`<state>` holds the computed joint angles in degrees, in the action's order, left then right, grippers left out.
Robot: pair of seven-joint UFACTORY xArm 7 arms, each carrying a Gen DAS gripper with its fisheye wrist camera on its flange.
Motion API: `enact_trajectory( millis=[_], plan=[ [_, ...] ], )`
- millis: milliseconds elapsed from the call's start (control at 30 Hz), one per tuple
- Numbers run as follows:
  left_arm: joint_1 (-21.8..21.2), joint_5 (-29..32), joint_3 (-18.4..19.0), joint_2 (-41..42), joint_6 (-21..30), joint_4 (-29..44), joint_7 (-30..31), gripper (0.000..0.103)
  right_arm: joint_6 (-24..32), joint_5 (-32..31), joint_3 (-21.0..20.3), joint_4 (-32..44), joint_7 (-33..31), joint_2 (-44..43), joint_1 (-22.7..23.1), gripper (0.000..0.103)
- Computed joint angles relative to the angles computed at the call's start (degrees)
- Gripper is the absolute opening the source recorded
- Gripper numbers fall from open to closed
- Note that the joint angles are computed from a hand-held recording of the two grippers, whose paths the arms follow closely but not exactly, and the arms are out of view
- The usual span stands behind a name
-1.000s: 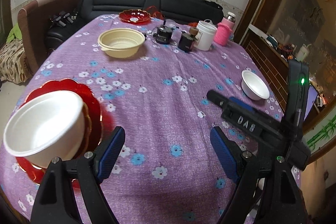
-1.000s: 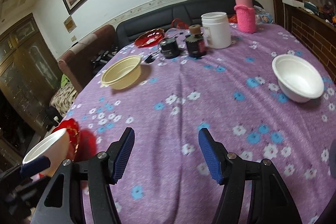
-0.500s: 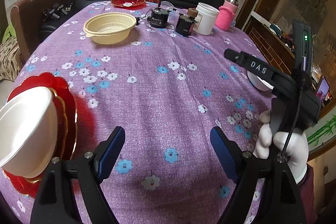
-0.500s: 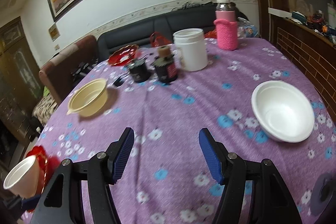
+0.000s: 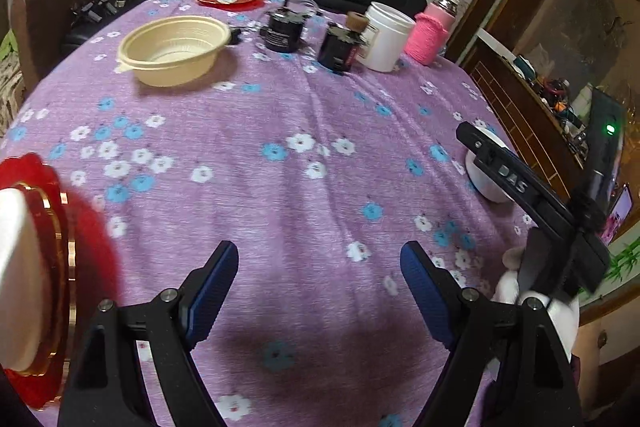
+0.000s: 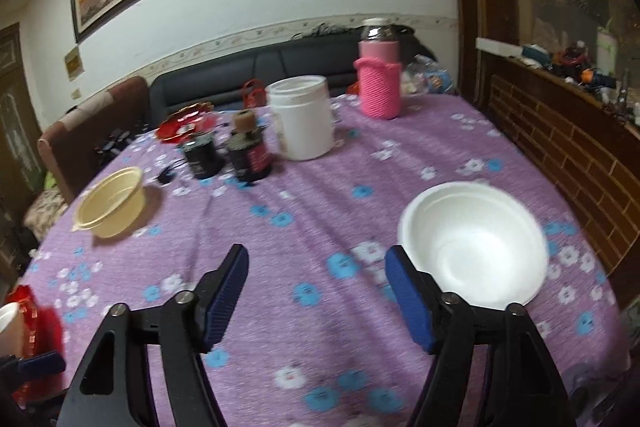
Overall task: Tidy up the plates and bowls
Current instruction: 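Withdraw both grippers and move them toward the small white paper bowl, then close both grippers on the rim of the small white bowl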
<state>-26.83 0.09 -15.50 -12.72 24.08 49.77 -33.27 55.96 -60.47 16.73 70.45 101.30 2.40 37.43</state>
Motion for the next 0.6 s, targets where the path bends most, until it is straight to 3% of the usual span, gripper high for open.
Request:
enact_trajectory(
  millis=[67,233,300,333,367,500,600],
  plan=[
    [-0.8,-0.9,0.0,1.2,-0.2,0.5,1.1,0.082,2.6,1.1,-0.3,0.1,-1.3,0.4,-0.3,0.077],
    [-1.3,-1.5,0.2,2.4,0.1,1.0,2.3,0.082,-0.1,6.2,-1.8,-3.0,-2.1,-0.4,-2.8,0.077],
    [-1.1,-1.3,0.2,2.1,0.1,0.8,2.1,0.082,-1.8,7.4,-2.0,-3.9,-2.9,-0.5,-3.7,0.064],
    [-1.0,-1.3,0.2,1.8,0.0,0.5,2.0,0.082,-2.5,7.8,-2.0,-4.1,-3.2,-0.4,-3.9,0.04],
    [-0.9,-1.2,0.3,1.6,0.0,0.3,1.9,0.082,-3.9,9.3,-2.2,-4.2,-4.5,-0.2,-4.3,0.022],
    [-0.4,-0.9,0.3,0.8,-0.1,-0.2,1.2,0.082,-7.7,10.2,-2.2,-4.8,-5.5,-0.4,-4.7,0.02],
    [-0.2,-0.2,0.0,0.7,0.1,-0.1,0.6,0.082,-18.9,9.9,-2.3,-7.4,-5.3,-2.7,-5.8,0.019]
  ],
)
